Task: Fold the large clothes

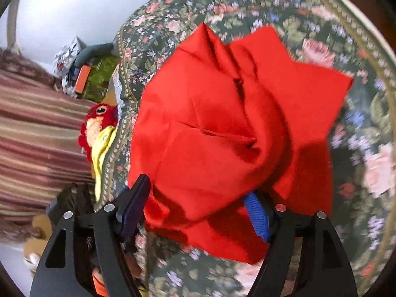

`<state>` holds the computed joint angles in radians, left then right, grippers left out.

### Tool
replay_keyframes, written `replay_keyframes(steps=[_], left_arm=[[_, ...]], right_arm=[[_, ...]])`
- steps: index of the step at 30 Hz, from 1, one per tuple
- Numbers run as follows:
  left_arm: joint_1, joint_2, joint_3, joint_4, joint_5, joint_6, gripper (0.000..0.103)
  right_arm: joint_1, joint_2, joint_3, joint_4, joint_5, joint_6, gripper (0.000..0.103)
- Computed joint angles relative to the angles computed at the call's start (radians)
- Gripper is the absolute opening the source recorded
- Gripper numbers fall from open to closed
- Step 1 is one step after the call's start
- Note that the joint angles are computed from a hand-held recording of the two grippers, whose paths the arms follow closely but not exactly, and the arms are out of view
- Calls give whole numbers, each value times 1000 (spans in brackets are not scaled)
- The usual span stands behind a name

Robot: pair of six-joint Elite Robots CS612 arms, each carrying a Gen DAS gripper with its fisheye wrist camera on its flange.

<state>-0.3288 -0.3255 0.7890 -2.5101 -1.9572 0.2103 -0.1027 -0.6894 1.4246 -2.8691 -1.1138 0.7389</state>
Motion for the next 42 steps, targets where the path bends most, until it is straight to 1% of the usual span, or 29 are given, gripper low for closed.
replay_keyframes(steps=[2, 5, 6, 7, 8, 9, 10, 11, 12, 13, 16, 21, 23, 25, 27, 28, 29, 31, 32, 34, 36, 38, 40, 42], left_arm=[[1, -1, 7, 1, -7, 15, 101], [3, -2, 9, 14, -18, 31, 102], [2, -3, 11, 29, -12, 49, 102], [0, -5, 14, 41, 5, 68, 102], [-2, -9, 26, 40, 19, 92, 102], [-1, -11, 33, 34, 20, 105, 102], [0, -17, 48, 19, 22, 119, 102], [1, -22, 59, 9, 27, 126, 102], [1, -28, 71, -2, 36, 135, 102], [2, -35, 83, -18, 48, 142, 102], [7, -48, 107, -57, 78, 149, 102], [17, -45, 86, -16, 69, 126, 102], [15, -44, 80, 11, 86, 115, 102], [10, -47, 91, 13, 101, 108, 102], [8, -53, 106, 9, 96, 104, 102], [6, -58, 118, -1, 101, 104, 102], [4, -62, 126, -7, 105, 109, 102], [-2, -68, 144, -17, 124, 132, 102], [-4, -69, 147, -16, 129, 138, 102], [-6, -65, 141, 4, 137, 145, 102], [-4, -60, 128, 29, 123, 125, 102], [-1, -52, 111, 58, 107, 107, 102], [0, -48, 102, 77, 100, 95, 102], [-1, -50, 108, 73, 104, 96, 102]], right_arm=[[6, 14, -22, 5, -15, 12, 73], [17, 33, -46, -15, -73, 26, 73], [21, 38, -54, -14, -91, 32, 69], [24, 43, -60, -11, -105, 36, 59], [28, 45, -68, 9, -129, 26, 52], [30, 46, -72, 19, -149, 13, 41], [32, 48, -74, 18, -163, 3, 32], [33, 47, -72, 9, -171, -8, 27], [33, 44, -66, -5, -180, -19, 19], [33, 37, -57, -24, -187, -27, 15], [38, 21, -46, -86, -216, -53, 12], [47, -30, -17, -252, -236, -108, 8], [46, -51, 6, -313, -232, -111, 8], [44, -68, 40, -374, -233, -104, 8], [46, -81, 77, -408, -256, -100, 8], [50, -78, 81, -415, -264, -90, 7], [48, -86, 111, -430, -277, -82, 7], [48, -98, 155, -421, -327, -85, 7], [42, -102, 173, -415, -333, -74, 7], [27, -101, 208, -405, -328, -28, 7], [15, -99, 237, -399, -320, 10, 7], [8, -99, 261, -379, -310, 28, 7], [5, -96, 273, -360, -311, 31, 7], [7, -100, 278, -332, -313, 7, 8]])
